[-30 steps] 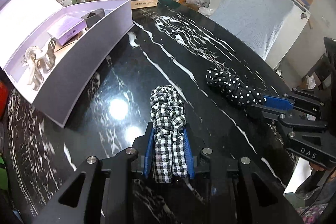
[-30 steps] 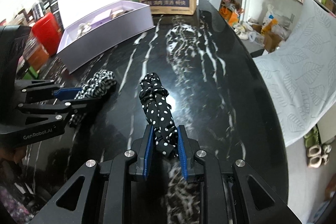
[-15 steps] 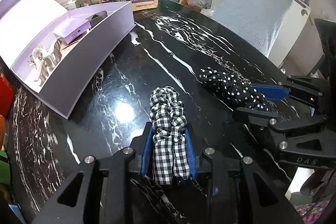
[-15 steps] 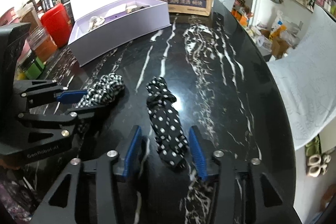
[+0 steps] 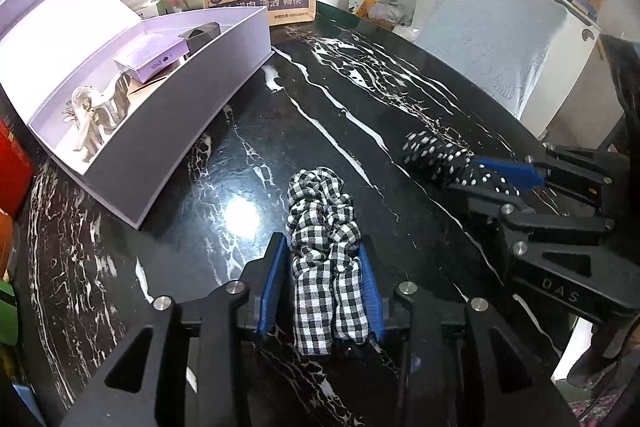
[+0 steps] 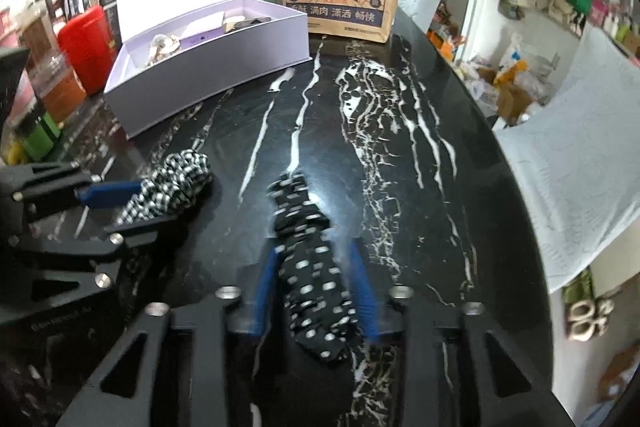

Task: Organize rigid objects
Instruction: 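Lift both scrunchies off the table with both grippers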

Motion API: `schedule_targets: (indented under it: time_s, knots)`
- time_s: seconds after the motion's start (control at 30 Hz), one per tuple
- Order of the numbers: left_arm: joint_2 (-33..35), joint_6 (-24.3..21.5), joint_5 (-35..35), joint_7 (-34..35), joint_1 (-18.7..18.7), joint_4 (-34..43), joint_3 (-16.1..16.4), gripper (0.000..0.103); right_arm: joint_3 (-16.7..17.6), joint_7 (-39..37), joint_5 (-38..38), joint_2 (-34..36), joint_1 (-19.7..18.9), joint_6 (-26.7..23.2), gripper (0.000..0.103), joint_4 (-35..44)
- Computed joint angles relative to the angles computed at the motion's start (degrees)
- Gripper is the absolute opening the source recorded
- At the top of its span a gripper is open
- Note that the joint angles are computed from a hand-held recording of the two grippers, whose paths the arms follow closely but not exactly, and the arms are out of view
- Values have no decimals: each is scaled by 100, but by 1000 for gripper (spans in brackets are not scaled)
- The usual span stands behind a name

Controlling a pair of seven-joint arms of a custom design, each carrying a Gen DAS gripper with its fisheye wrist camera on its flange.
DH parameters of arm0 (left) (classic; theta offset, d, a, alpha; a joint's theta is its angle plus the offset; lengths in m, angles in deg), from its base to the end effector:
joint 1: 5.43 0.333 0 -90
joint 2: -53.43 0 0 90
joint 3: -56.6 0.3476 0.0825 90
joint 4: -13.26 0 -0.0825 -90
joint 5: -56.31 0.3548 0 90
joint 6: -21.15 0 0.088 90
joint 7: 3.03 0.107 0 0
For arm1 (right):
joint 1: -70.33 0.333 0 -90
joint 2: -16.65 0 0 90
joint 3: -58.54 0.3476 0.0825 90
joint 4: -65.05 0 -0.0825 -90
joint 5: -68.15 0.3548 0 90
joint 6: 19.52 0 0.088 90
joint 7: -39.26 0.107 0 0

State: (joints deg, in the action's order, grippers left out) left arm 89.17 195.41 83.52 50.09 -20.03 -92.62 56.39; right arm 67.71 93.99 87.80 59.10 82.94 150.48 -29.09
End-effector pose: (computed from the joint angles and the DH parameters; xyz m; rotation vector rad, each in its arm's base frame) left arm 0.6486 -0.2075 0.2922 -1.8511 1.9907 -0.6512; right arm 0.6938 0.2247 0.2916 -2.2707 1.1967 -0.3895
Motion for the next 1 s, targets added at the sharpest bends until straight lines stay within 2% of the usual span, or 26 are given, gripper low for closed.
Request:
schedule_targets:
  time_s: [0.03, 0.17, 0.2, 0.37, 0.63, 0.83, 1.0]
  knots:
    - [7, 24, 6, -5, -8, 1, 15, 35, 3, 3, 14, -7, -4, 28, 16, -20]
    - [1, 108, 17, -52, -57, -32, 88, 34, 245, -101, 195, -30, -211, -74, 15, -38]
    - [-13, 100, 46, -106, -139, -43, 183, 27, 234, -102, 214, -34, -197, -93, 15, -35]
    - [-85, 71, -130, 39, 177, -139, -170, 26, 341, -195, 377, -64, -255, -209, 15, -48]
    - [-216, 292, -323, -10, 246, -386, -209, 26, 552, -618, 572, -173, -341, -22, 15, -212]
    - [-381, 526, -251, -360, -176, -634, 308, 26, 785, -969, 767, -308, -471, 70, 15, -392]
    - [-592, 715, -114, -762, -687, -958, 900, 26, 1007, -1269, 961, -439, -596, 166, 15, -604]
